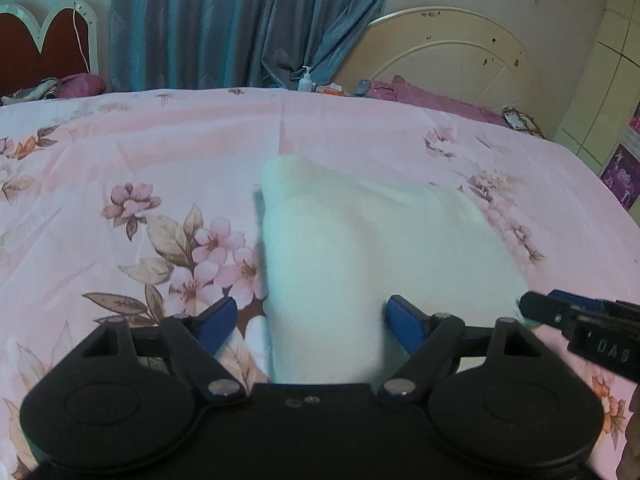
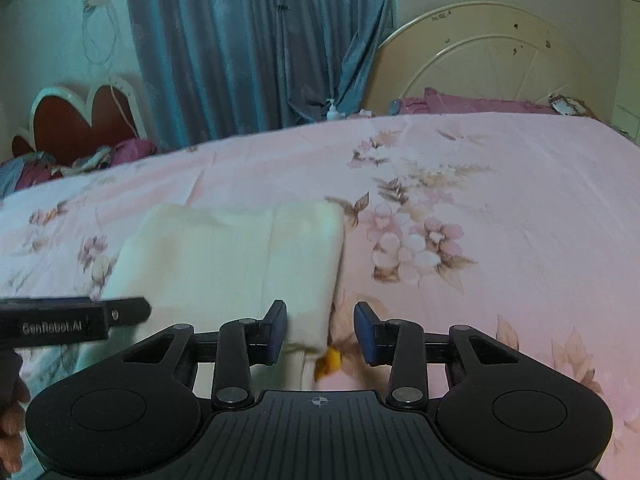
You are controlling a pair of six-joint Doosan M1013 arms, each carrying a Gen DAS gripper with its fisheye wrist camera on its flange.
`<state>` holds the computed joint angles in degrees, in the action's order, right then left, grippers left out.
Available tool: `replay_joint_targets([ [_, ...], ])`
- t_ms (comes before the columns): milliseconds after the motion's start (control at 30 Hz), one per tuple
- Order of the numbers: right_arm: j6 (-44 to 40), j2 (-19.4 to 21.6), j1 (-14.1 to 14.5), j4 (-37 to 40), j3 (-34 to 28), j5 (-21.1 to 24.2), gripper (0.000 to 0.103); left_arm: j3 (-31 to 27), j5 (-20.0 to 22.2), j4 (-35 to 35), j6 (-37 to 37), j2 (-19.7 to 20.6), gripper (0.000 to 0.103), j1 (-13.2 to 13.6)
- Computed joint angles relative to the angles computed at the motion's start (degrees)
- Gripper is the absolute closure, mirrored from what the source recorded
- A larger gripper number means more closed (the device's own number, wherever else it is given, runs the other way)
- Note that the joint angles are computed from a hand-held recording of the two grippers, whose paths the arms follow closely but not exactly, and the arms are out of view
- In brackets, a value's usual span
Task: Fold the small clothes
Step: 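Pinch the cream sweater bundle edge with the right gripper and lift it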
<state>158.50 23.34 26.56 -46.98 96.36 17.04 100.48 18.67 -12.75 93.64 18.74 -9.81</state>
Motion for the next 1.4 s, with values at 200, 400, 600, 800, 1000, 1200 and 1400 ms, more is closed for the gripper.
replay_joint_targets([
  [200,-2.4,0.4,-0.6,4.5,0.0,0.1,0.066,0.1,-0.1,1.6,-1.3,-0.1,0.020,-0.2],
  [400,-1.3,-1.3,-1.0,5.7,1.8,-3.1,0.066,1.2,0.1,-4.0,2.2,-1.3,0.022,0.4],
  [600,-8.4,-4.5,-0.2,12.1,5.5,-5.7,0.066,3.0,1.6,-9.8,9.2,-3.0,0.022,1.2],
  [800,-29.0,-6.6,0.7,33.9,9.0,-4.6,0.068,4.9,5.3,-12.1,13.2,-3.8,0.028,2.1],
  [1000,-35.6,-7.4,1.2,42.0,10.6,-5.5,0.098,7.2,4.5,-18.8,22.1,-5.0,0.050,2.7],
  [1200,-39.1,-7.5,0.3,44.7,10.4,-4.5,0.098,6.0,6.7,-18.5,21.2,-4.9,0.043,3.0],
  [1400,-30.5,-6.5,-1.5,39.9,8.7,-7.8,0.047,4.1,4.6,-24.1,22.3,-3.9,0.016,3.5],
])
